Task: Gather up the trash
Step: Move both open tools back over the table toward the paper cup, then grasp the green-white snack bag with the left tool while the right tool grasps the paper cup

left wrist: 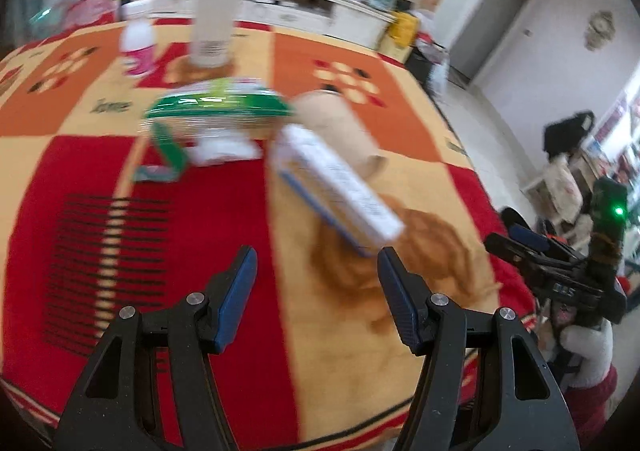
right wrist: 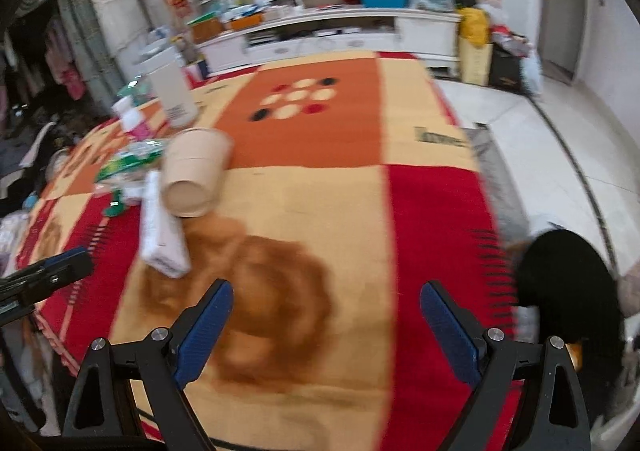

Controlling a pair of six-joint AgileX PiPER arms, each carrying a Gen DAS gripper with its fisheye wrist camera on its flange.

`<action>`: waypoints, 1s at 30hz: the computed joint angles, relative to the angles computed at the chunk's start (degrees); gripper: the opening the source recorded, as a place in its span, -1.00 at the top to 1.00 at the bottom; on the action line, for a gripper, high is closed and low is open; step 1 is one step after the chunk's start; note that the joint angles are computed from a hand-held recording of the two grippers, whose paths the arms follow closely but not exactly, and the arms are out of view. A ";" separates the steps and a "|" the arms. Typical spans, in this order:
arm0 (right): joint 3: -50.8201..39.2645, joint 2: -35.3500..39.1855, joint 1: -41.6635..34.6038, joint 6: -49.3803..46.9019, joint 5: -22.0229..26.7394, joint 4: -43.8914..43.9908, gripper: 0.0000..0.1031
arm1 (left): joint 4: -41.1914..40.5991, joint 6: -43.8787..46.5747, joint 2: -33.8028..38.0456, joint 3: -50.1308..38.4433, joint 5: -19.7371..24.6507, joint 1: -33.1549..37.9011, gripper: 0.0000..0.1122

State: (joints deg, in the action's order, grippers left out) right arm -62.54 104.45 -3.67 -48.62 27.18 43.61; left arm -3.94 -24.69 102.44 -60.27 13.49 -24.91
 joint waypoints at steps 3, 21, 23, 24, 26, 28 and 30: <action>-1.97 1.41 2.84 -1.52 2.47 3.33 -0.82 | 0.71 -0.50 -1.69 3.03 -1.45 3.09 -0.10; -16.62 10.08 10.56 10.41 7.37 0.05 -0.75 | -22.37 22.24 7.30 -16.73 7.52 17.11 -0.26; -21.15 12.25 10.38 13.64 8.75 -1.34 -0.75 | -19.84 19.54 12.28 -24.97 12.68 17.18 -0.26; -23.57 13.49 10.74 16.07 9.20 -3.38 -0.75 | -19.00 18.94 13.67 -27.15 14.09 17.10 -0.26; -28.97 16.43 11.57 20.52 10.98 -7.36 -0.75 | -15.91 16.66 17.40 -32.68 17.22 16.37 -0.26; -36.08 20.91 12.07 23.38 14.93 -9.05 -0.75 | -12.30 13.94 20.80 -37.37 20.51 15.59 -0.26; -41.37 24.31 12.55 25.29 17.72 -10.59 -0.75 | -10.47 12.37 22.75 -39.75 22.56 15.29 -0.26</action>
State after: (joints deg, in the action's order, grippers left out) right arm -103.91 128.75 8.88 -23.33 44.90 33.02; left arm -14.41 -12.32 125.19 -100.03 36.05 -9.62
